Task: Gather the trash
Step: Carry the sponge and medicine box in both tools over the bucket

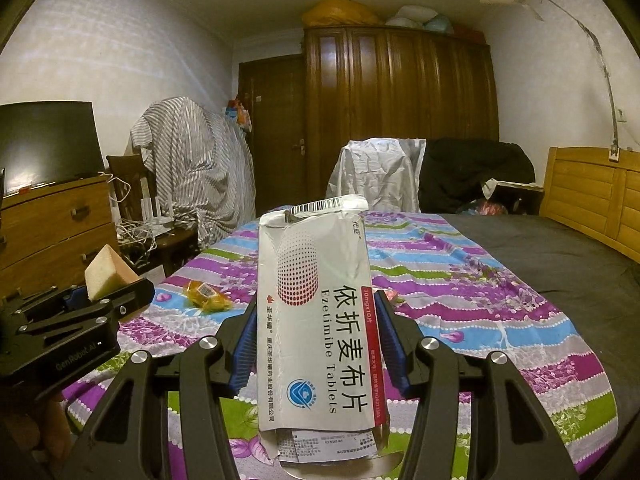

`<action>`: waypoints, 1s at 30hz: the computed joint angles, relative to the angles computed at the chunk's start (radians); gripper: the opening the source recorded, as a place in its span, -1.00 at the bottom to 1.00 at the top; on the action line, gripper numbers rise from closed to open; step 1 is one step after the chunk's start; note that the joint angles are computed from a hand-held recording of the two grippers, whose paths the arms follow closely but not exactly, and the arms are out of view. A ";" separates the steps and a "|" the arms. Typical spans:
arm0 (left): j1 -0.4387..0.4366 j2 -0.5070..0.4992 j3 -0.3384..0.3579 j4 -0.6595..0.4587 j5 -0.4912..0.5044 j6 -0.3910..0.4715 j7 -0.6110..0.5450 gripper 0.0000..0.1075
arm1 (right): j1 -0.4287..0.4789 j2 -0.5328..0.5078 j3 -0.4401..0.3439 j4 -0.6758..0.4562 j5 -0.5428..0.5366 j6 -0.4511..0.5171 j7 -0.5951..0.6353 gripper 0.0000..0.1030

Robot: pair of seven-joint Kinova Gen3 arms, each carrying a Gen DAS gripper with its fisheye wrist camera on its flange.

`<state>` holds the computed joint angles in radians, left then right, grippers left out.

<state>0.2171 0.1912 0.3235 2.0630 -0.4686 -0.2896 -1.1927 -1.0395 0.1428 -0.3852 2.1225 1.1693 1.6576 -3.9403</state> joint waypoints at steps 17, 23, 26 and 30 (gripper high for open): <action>-0.138 -0.025 -0.085 -0.100 0.067 0.073 0.016 -0.23 | 0.281 0.026 0.004 -0.270 0.285 -0.399 0.415 0.06; -0.273 -0.015 -0.045 -0.159 0.031 0.133 0.058 -0.23 | 0.308 0.131 0.077 -0.486 0.278 -0.618 0.605 0.06; -0.369 -0.003 -0.005 -0.190 0.014 0.161 0.081 -0.23 | 0.289 0.188 0.133 -0.617 0.204 -0.698 0.727 0.06; -0.506 0.015 0.074 -0.229 0.002 0.207 0.086 -0.23 | 0.325 0.297 0.151 -0.802 0.139 -0.858 0.890 0.06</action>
